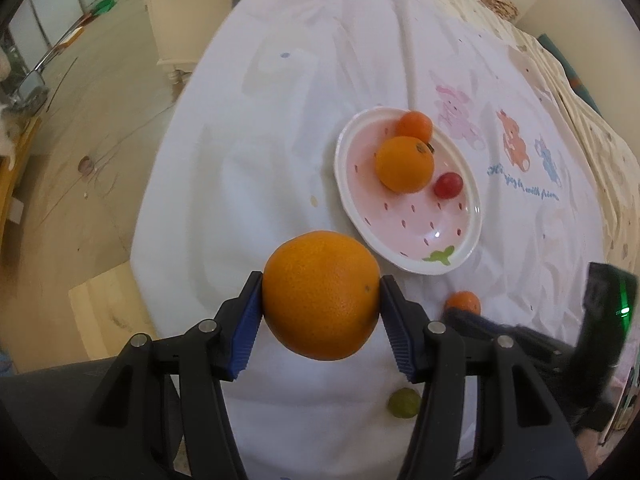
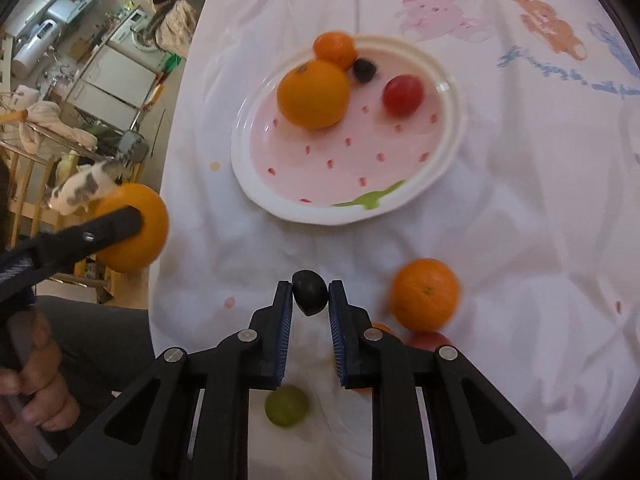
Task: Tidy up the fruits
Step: 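Grasp the dark plum with the right tool while the left tool holds the orange, then carry orange and plum into the pink plate and open both tools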
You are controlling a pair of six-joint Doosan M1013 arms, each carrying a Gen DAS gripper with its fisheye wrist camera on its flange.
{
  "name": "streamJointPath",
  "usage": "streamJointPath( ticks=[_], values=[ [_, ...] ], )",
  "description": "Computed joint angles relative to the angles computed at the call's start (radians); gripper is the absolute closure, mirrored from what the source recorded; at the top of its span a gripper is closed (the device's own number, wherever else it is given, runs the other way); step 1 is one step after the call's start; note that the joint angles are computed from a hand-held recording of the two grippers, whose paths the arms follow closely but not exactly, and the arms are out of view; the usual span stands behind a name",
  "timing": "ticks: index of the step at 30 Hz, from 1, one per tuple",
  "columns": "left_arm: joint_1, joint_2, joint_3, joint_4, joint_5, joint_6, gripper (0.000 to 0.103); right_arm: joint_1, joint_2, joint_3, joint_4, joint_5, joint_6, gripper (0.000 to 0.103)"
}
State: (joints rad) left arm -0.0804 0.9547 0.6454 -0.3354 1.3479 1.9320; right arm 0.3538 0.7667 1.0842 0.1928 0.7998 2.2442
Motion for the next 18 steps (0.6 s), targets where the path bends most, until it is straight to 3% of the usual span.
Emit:
streamJointPath(
  ticks=[7, 18],
  values=[
    [-0.01, -0.024, 0.044, 0.002, -0.032, 0.057, 0.05, -0.011, -0.077, 0.11, -0.039, -0.104, 0.05, 0.084],
    [-0.029, -0.028, 0.048, 0.019, -0.046, 0.071, 0.05, -0.04, -0.11, 0.141, -0.098, -0.218, 0.105, 0.084]
  ],
)
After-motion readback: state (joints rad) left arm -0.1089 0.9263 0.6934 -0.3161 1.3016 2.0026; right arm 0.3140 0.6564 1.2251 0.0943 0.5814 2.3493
